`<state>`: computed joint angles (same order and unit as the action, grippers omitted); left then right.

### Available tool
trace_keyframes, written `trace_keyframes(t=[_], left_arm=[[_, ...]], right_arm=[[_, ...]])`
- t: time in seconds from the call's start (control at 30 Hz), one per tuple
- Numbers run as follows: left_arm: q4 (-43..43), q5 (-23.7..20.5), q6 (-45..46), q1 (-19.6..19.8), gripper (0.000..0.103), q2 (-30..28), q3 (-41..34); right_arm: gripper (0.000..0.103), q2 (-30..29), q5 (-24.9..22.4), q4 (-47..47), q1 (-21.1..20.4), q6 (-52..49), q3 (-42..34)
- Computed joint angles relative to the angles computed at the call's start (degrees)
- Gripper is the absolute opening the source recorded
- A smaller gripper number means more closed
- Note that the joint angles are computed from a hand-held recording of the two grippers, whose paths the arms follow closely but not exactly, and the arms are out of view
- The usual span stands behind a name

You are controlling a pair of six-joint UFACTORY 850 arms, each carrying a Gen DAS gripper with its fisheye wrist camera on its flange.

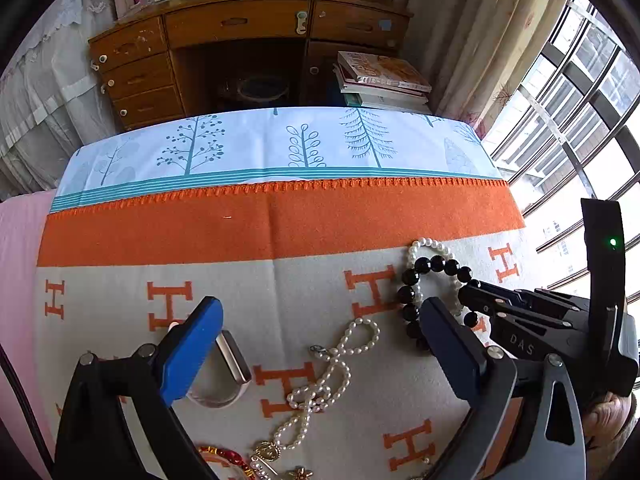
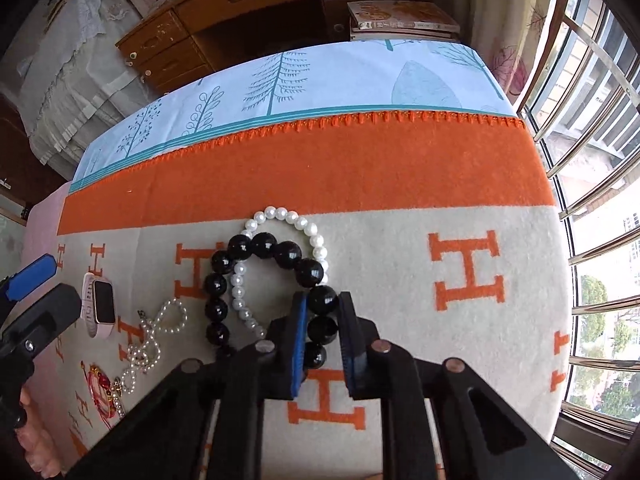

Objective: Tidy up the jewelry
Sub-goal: 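Reach the right tool to the black bead bracelet and close on it, then close the left tool on the pearl bracelet while the right tool lifts the black bead bracelet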

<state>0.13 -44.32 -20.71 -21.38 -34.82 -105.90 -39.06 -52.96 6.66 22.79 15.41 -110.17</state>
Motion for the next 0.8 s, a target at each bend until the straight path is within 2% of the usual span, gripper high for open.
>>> trace_keyframes(t=[0.2, 0.27, 0.37, 0.53, 0.67, 0.73, 0.8], left_arm=[[-3.39, -1.01, 2.99, -1.36, 0.087, -3.84, -4.51], [-5.11, -1.97, 4.51, -1.91, 0.076, -5.9, -6.99], [-7.4, -4.15, 5.77, -2.69, 0.065, -9.41, -11.44], [-8.28, -7.85, 5.19, -4.11, 0.055, -15.21, -19.28], [-6.74, -11.47, 2.75, -4.95, 0.038, -19.71, -25.65], [-4.52, -11.72, 1.55, -5.3, 0.037, -21.03, -27.6], [-3.76, -14.71, 1.13, -5.47, 0.037, -24.29, -33.1]], right_arm=[[0.015, 8.83, 6.36, 6.83, -1.35, -4.84, 10.55], [0.015, 12.36, 8.6, 8.97, -1.84, -6.09, 14.05], [0.015, 17.46, 12.02, 11.87, -2.78, -7.78, 18.65], [0.015, 24.93, 17.22, 14.78, -4.88, -8.03, 24.76], [0.015, 29.72, 20.33, 17.46, -6.39, -9.39, 28.29], [0.015, 31.87, 21.32, 19.25, -6.78, -10.68, 30.08], [0.015, 33.83, 22.07, 20.12, -7.0, -11.52, 31.82]])
